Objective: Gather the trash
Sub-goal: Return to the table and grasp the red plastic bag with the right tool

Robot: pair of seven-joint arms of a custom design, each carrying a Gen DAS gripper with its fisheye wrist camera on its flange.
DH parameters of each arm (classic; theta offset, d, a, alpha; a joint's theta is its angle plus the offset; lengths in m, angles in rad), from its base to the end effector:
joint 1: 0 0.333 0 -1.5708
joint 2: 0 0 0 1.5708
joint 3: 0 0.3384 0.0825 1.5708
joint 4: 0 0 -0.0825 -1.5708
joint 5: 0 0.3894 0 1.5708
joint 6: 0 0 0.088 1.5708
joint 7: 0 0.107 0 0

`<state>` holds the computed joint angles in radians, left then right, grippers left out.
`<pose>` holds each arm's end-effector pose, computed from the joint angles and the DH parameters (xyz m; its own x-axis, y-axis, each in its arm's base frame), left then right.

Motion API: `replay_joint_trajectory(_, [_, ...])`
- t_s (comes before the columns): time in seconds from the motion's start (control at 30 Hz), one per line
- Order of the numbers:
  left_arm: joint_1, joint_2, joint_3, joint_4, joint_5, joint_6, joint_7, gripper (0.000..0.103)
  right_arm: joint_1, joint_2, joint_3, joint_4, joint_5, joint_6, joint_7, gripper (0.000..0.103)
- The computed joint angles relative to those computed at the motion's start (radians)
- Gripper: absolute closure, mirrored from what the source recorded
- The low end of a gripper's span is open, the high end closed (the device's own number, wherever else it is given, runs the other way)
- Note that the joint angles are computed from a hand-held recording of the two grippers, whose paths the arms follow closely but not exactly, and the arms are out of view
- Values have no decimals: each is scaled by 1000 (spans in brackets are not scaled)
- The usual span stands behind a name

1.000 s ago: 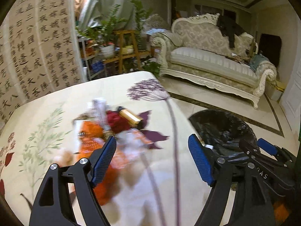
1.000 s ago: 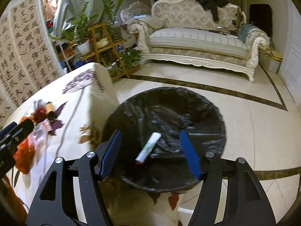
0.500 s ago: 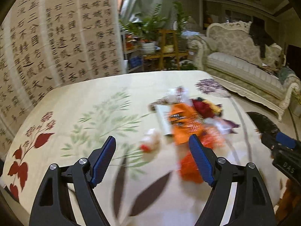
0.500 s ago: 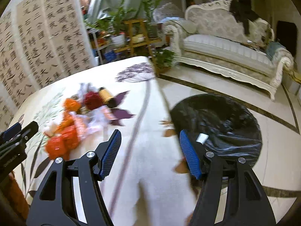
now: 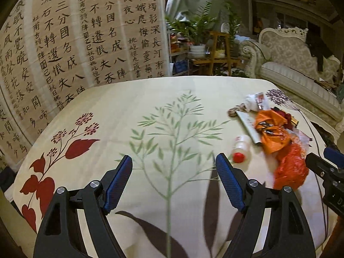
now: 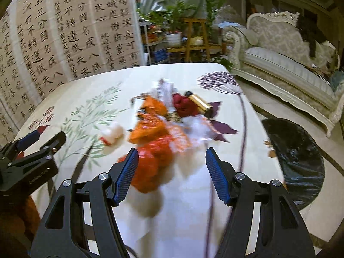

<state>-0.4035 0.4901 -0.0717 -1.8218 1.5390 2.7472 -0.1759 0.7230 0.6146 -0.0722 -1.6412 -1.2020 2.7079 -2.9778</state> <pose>0.5832 -0.3399 0.3042 -0.0355 -0.9966 -0.0741 -0.6435 0.0795 -0.7613 0.5541 0.4734 0.3039 -0.0087 -0.9972 -0.0738 -0.6751 0.0603 -0.7352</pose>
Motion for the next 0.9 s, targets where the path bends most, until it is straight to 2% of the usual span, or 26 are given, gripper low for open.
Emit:
replay_joint_trajectory(0.07, [5,0,2,-4,-2,7,-7,26,-4,24,11,33,22,-8,-36,34])
replay_joint_trajectory(0.3, [11,9,1,-1,-3,34,-12,25,-9,81,24,91,135,-11,-155,35])
replay_joint_trajectory(0.4, [8,12,2,1,-7,42,-9,25,-10,92,18,94,166,16,-181,50])
replay_joint_trajectory(0.47, [5,13,1,3,-11,44,-6,25,-4,91,9,89,177,27,-188,66])
replay_joint_trajectory(0.5, [2,13,1,3,-10,45,-6,25,1,88,3,85,177,30,-188,67])
replay_joint_trajectory(0.63, [-7,12,-1,4,-14,42,-3,25,24,61,-27,51,143,61,-143,70])
replay_joint_trajectory(0.73, [-13,12,-3,7,-23,38,5,25,45,26,-54,14,72,86,-73,70])
replay_joint_trajectory(0.9, [-28,21,-7,22,-51,32,36,25,50,-30,-62,-36,-56,96,47,70])
